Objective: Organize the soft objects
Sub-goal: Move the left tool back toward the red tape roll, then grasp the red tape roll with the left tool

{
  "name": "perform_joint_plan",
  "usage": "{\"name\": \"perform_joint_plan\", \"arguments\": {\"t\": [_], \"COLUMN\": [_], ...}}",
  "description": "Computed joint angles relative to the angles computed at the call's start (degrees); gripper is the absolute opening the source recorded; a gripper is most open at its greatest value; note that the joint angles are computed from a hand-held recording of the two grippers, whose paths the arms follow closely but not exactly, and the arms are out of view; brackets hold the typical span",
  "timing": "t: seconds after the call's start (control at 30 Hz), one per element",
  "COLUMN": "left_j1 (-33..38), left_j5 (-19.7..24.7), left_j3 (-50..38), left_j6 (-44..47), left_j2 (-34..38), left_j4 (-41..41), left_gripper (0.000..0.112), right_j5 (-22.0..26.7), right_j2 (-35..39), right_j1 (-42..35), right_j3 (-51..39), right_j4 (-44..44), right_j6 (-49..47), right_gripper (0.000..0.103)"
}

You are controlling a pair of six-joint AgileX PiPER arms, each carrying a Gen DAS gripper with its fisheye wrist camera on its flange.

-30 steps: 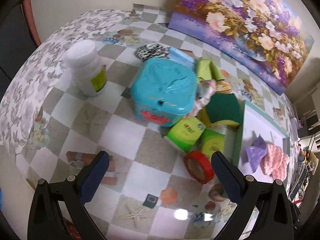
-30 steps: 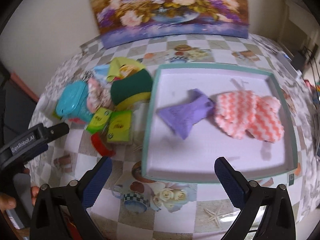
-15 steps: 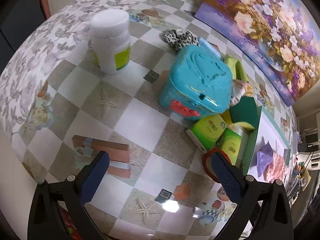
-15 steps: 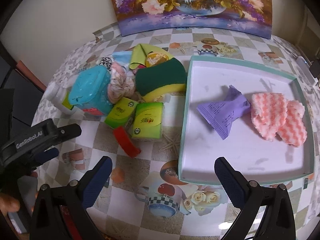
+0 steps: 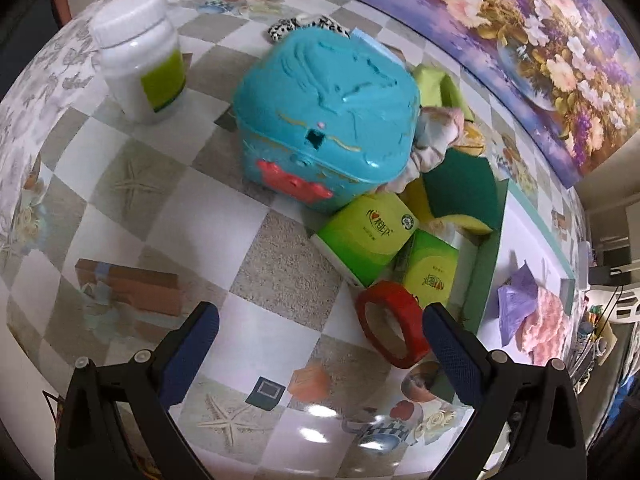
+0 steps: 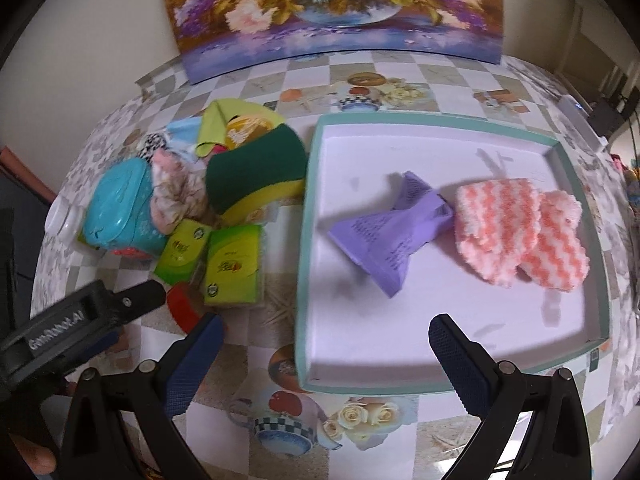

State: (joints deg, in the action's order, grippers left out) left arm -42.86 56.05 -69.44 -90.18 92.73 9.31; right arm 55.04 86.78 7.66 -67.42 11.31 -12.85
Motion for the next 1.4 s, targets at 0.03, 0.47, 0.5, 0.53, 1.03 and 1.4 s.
{"name": "perform_joint_plan", "arguments": {"t": [0.03, 0.47, 0.5, 0.53, 1.03, 1.4], "left_j1": [0.2, 1.3, 1.3, 1.1, 1.3, 0.6], "left_j5": [0.1, -5.4, -5.8, -6.2, -6.3, -6.6], "left_j3": [-0.4, -1.9, -2.4, -3.0, -9.4, -0.4], "left_j6": [0.3, 3.4, 4.2, 4.6, 11.1, 6.8], "left_j2": [0.5, 4.4, 5.1, 5.8, 11.9, 3.3], "left_j4": [-0.2, -3.3, -3.7, -4.1, -8.5, -8.1], "left_gripper": [0.101, 0.101, 0.101, 0.101, 0.055, 0.055], "right_j5": [0.0, 1.6, 1.6, 1.6, 2.3, 1.4], "right_j2": [0.1, 0.9, 0.9, 0.9, 1.4, 0.5], "right_j1": [-0.6, -4.5, -4.8, -4.9, -5.7, -3.3], "right_j3": [-0.2, -1.5, -1.6, -1.6, -2.0, -1.2], "right_j4": [-0.1, 2.6, 2.8, 2.8, 3.1, 2.5], "right_j6": [0.4, -0.1, -0.2, -0.2, -0.7, -2.2], "right_gripper": [0.103, 0.103, 0.103, 0.103, 0.103, 0.103]}}
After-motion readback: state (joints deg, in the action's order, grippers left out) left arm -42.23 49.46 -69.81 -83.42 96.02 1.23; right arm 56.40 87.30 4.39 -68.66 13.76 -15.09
